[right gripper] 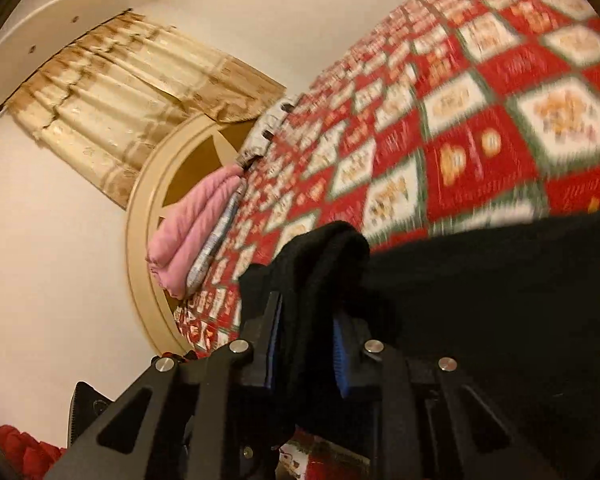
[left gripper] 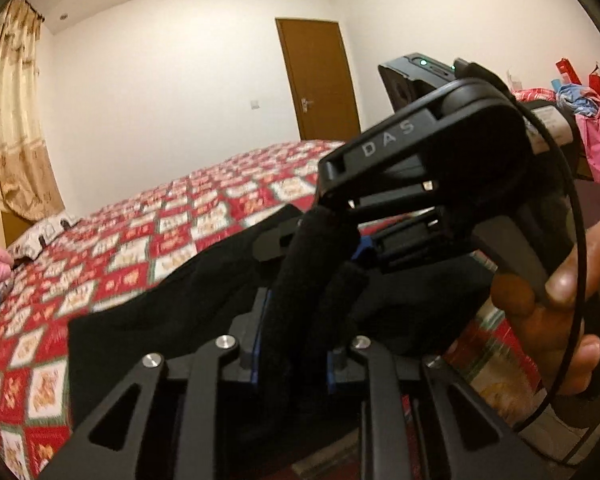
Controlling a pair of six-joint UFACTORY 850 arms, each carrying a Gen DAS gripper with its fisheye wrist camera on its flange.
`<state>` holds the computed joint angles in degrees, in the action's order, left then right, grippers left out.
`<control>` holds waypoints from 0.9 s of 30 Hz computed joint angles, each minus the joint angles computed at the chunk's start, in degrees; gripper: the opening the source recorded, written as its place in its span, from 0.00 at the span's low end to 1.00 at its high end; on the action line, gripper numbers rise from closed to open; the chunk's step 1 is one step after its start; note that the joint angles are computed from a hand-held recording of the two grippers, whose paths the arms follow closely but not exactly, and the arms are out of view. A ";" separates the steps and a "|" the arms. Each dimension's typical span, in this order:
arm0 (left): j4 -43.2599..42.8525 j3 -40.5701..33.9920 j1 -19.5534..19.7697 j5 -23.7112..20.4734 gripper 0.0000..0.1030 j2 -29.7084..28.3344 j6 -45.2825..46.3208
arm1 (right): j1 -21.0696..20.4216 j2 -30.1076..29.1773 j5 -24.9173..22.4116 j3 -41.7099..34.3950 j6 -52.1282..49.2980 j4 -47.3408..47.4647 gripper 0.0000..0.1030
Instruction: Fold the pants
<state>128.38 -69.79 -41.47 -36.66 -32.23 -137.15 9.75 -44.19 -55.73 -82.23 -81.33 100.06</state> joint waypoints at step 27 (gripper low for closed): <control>-3.35 -12.56 -2.56 16.60 0.68 -7.02 7.43 | -9.85 8.92 19.86 11.51 -4.83 -2.93 0.29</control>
